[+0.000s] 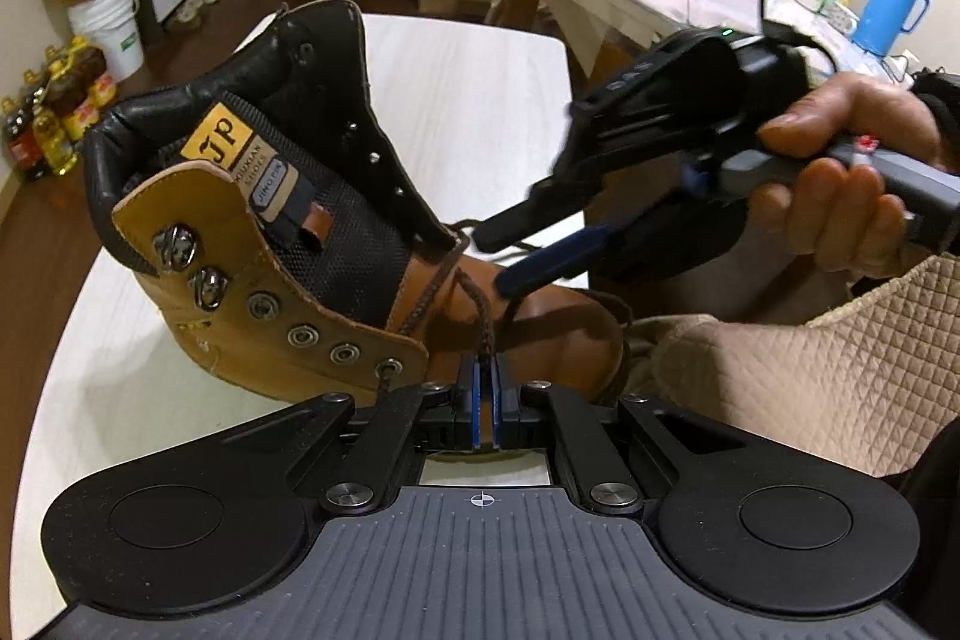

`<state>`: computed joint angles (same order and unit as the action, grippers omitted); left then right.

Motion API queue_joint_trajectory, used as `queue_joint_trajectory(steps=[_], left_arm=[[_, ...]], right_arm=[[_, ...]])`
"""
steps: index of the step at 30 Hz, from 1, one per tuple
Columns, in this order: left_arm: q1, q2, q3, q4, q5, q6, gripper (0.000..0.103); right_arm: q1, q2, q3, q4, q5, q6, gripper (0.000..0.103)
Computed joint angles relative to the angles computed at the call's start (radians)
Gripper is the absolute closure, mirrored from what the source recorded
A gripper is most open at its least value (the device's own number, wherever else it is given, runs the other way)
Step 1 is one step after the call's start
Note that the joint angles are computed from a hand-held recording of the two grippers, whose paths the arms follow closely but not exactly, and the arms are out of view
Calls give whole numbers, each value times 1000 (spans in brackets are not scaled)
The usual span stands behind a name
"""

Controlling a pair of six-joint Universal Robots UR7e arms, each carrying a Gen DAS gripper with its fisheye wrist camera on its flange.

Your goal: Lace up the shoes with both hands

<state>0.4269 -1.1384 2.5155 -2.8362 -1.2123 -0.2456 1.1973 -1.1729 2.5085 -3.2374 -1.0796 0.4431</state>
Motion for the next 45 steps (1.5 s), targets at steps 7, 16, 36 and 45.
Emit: queue_joint_trajectory(steps=[7, 16, 36, 45], left_arm=[[4, -2, 20, -35, -15, 5, 100], [13, -33, 16, 82, -4, -75, 98], [-15, 104, -57, -111, 61, 70, 99], [-36, 21, -35, 45, 132, -72, 99]], right_arm=[[-1, 84, 2, -97, 12, 92, 78], [62, 70, 28, -226, -74, 93, 100], [219, -33, 35, -221, -254, 33, 99], [413, -26, -89, -39, -650, -387, 80]])
